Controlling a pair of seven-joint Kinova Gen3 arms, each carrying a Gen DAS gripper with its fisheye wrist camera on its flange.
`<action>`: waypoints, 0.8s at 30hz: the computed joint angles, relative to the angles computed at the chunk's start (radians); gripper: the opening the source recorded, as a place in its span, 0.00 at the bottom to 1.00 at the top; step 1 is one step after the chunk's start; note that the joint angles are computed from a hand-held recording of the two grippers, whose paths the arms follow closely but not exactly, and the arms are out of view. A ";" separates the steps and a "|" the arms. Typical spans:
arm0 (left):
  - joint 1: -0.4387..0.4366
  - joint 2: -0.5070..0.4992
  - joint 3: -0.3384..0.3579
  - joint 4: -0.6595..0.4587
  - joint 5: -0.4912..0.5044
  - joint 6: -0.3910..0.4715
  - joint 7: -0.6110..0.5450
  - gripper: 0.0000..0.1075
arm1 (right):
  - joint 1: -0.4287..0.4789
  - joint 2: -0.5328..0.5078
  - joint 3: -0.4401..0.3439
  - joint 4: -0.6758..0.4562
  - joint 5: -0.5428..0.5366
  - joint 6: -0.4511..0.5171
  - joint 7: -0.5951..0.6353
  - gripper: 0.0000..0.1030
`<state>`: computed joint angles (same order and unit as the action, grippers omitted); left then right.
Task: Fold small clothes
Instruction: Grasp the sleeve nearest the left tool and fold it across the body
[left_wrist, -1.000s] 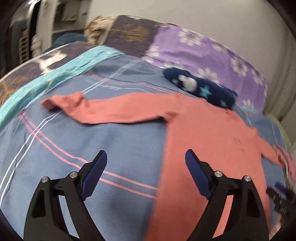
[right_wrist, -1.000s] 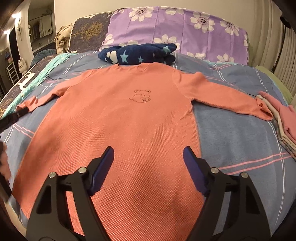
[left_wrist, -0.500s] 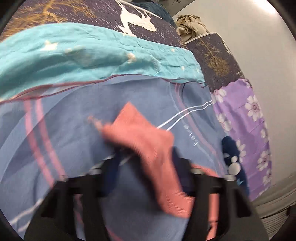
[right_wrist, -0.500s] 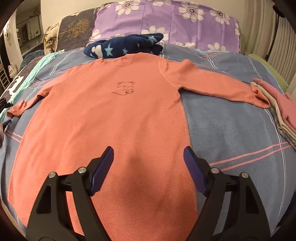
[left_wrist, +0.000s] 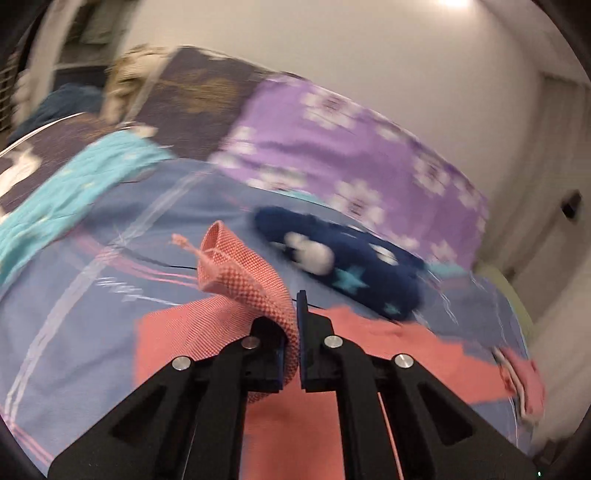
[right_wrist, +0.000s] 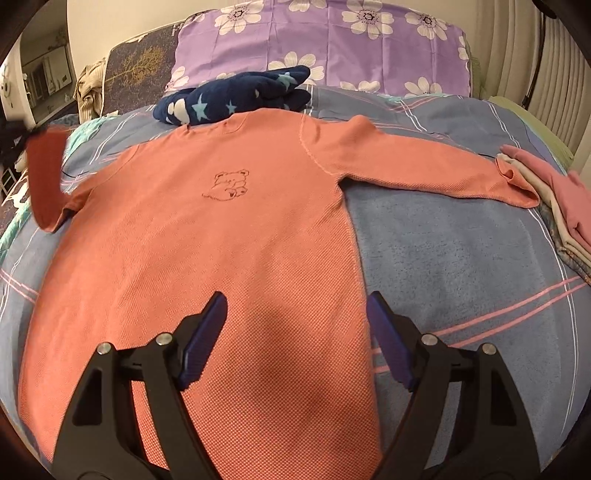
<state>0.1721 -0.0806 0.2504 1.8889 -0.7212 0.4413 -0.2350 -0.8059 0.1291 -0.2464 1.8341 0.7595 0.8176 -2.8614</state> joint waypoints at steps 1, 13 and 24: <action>0.028 0.038 0.022 -0.031 -0.012 -0.013 -0.014 0.05 | 0.012 -0.001 -0.013 0.002 0.003 0.005 -0.005 0.77; 0.347 0.202 -0.003 -0.062 -0.256 0.242 0.016 0.59 | 0.541 0.010 -0.514 -0.017 0.000 0.034 0.084 0.77; 0.285 0.105 -0.067 0.126 -0.169 0.376 0.098 0.59 | 0.733 0.381 -0.749 -0.374 -0.117 -0.108 0.532 0.49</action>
<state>0.4567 0.0241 0.1829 2.0152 -0.8903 0.8174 -0.1370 -0.0727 0.5098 -0.9954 1.4604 0.6423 0.7092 -2.3299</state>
